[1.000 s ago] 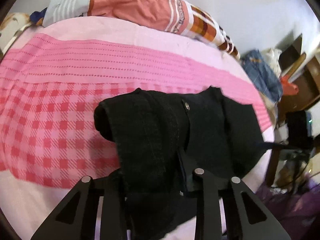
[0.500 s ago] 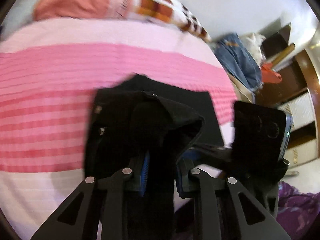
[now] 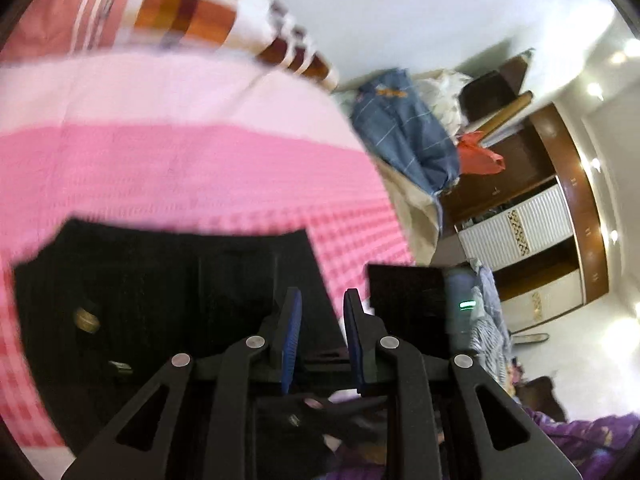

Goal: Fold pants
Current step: 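Grasp the jeans edge with the left tool while the right tool grips the waistband, then lift the black jeans edge with the right tool and fold it over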

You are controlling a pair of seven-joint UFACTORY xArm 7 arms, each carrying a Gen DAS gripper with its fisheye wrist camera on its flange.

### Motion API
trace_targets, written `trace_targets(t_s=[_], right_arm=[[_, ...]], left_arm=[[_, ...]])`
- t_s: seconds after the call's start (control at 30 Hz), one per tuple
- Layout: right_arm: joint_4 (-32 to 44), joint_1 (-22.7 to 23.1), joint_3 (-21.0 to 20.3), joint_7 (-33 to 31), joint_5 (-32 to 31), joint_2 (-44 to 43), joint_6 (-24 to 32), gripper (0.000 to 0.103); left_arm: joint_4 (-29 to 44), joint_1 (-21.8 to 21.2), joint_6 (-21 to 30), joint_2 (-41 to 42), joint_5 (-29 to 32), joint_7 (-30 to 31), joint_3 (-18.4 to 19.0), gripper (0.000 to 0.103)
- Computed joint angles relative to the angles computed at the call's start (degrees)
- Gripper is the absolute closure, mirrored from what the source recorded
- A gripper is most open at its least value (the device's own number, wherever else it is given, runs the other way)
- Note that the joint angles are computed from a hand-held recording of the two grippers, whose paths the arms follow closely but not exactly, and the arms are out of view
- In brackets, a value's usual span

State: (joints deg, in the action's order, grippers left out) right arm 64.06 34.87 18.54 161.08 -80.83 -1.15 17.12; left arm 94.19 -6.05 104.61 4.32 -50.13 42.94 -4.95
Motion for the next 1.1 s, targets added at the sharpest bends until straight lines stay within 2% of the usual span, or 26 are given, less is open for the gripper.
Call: trace_targets(t_s=[0.03, 0.1, 0.13, 0.2, 0.27, 0.37, 0.47, 0.63, 0.73, 0.87, 1.0, 1.1], right_arm=[[-1.02, -0.03, -0.03, -0.03, 0.79, -0.63, -0.19, 0.087], [-2.66, -0.37, 0.22, 7.11, -4.03, -1.77, -0.61, 0.087], [-3.3, -0.46, 0.39, 10.46, -6.43, -2.28, -0.52, 0.088], [-4.91, -0.64, 0.79, 14.18, -8.67, -3.92, -0.02, 0.088], [-6.73, -0.78, 1.35, 14.3, -7.79, -5.94, 1.06, 0.089], [-10.75, -1.44, 2.85, 16.39, -6.63, -10.43, 3.24, 0.089], [-14.39, -2.59, 4.7, 15.49, -2.66, -15.1, 6.15, 0.09], [-19.96, -3.43, 6.67, 9.53, 7.39, -21.86, 8.43, 0.09], [-22.1, -5.39, 9.12, 13.05, 8.09, -22.77, 7.17, 0.09], [-24.5, -7.62, 14.11, 17.79, 9.9, -26.74, 9.42, 0.09], [-25.1, -8.85, 15.26, 13.58, 14.22, -27.71, 8.96, 0.091], [-25.83, -11.27, 17.51, 15.33, 15.01, -28.8, 7.42, 0.092]], left_arm=[[-0.26, -0.04, -1.49, -0.9, 0.11, 0.41, 0.02, 0.079], [-0.38, 0.31, -2.92, -1.8, 0.09, 1.15, 0.59, 0.076], [-0.8, 0.43, -4.34, -2.46, 1.29, 1.21, 0.88, 0.063], [-2.8, 0.7, -8.25, -4.18, 4.19, 2.03, 1.53, 0.045], [-5.02, 1.28, -10.41, -5.29, 5.22, 3.52, 2.49, 0.044], [-9.78, 1.78, -16.38, -7.76, 9.69, 5.46, 3.43, 0.044], [-14.29, 2.39, -21.17, -9.43, 11.64, 5.4, 4.44, 0.041], [-17.97, 2.7, -22.55, -9.28, 14.94, 3.66, 4.94, 0.041], [-20.29, 2.48, -23.29, -10.38, 16.45, 4.47, 4.78, 0.041], [-22.34, 1.51, -24.06, -12.25, 17.52, 6.15, 4.58, 0.041], [-23.33, 0.05, -25.85, -12.96, 18.41, 6.68, 3.9, 0.04], [-23.47, -0.52, -26.42, -12.67, 18.72, 6.33, 3.94, 0.04]])
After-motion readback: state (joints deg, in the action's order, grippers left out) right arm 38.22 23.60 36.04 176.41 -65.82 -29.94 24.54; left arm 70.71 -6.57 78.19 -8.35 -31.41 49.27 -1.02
